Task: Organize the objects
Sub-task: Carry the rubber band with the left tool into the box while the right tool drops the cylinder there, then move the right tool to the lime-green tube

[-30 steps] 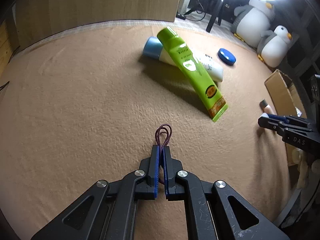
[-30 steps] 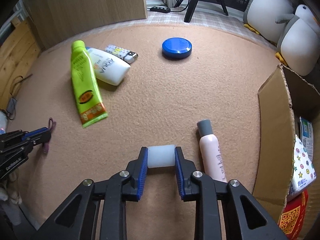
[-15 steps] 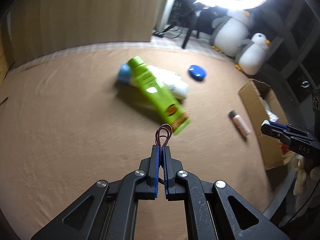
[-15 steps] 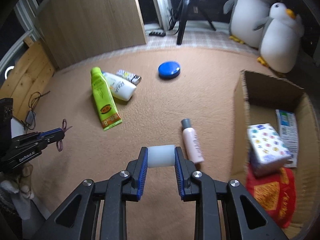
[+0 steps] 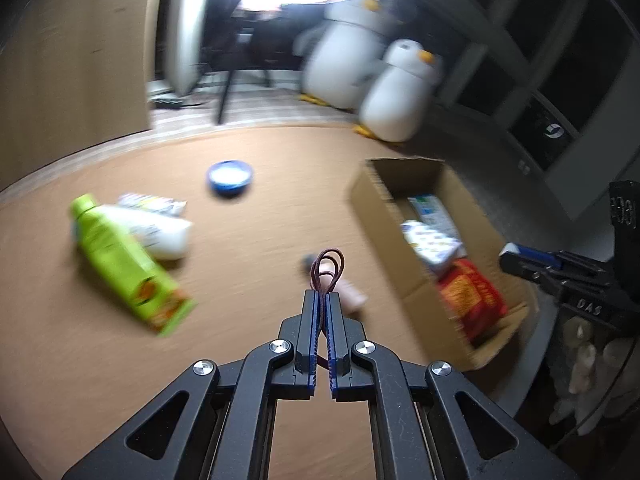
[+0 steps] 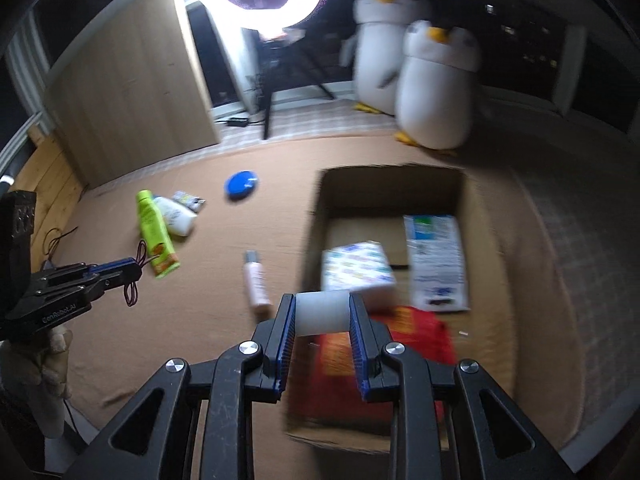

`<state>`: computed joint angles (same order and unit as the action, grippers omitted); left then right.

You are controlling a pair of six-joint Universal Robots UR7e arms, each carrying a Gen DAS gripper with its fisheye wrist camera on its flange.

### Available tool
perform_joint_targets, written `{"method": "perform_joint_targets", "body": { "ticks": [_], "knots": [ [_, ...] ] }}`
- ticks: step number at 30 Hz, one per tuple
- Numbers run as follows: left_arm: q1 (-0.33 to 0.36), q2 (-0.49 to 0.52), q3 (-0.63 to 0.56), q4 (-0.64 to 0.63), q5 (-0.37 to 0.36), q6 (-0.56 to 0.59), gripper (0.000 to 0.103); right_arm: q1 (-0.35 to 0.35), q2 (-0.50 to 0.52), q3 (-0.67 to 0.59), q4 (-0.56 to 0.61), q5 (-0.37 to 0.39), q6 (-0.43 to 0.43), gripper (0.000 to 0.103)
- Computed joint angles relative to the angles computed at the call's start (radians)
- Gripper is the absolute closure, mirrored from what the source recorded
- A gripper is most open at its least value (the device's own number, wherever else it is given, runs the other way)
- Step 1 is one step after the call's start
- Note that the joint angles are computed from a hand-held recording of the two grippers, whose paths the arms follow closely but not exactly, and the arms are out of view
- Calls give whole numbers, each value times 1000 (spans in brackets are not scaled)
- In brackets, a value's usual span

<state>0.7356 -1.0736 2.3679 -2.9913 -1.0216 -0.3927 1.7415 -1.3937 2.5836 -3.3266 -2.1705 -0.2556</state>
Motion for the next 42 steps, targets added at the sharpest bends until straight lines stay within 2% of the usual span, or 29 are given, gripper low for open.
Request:
{"method": "perform_joint_targets", "body": {
  "ticks": [4, 12, 20, 22, 24, 26, 27, 35, 42],
  "knots": [
    [-23, 107, -80, -20, -33, 25, 100, -61, -84, 31, 9, 16, -43, 80],
    [-36, 289, -251, -14, -87, 70, 100, -135, -161, 48, 31, 56, -112, 80],
    [-49, 385, -356, 1, -104, 86, 99, -183, -192, 59, 35, 94, -156, 80],
    [-51, 394, -365, -4, -116, 92, 99, -185, -192, 60, 31, 94, -165, 79],
    [-50, 396, -370, 1, -122, 95, 88, -191, -199, 59, 44, 102, -169, 75],
    [-56, 395, -367, -3, -102, 84, 53, -191, -201, 60, 59, 99, -175, 66],
    [-57, 393, -362, -11, -95, 81, 50, -191, -198, 64, 47, 100, -182, 62],
    [-54, 344, -300, -22, -63, 48, 49, -199, -209, 72, 55, 119, -167, 60],
    [-46, 255, -195, -17, -41, -4, 49, -182, -204, 62, 84, 158, -124, 58]
  ]
}}
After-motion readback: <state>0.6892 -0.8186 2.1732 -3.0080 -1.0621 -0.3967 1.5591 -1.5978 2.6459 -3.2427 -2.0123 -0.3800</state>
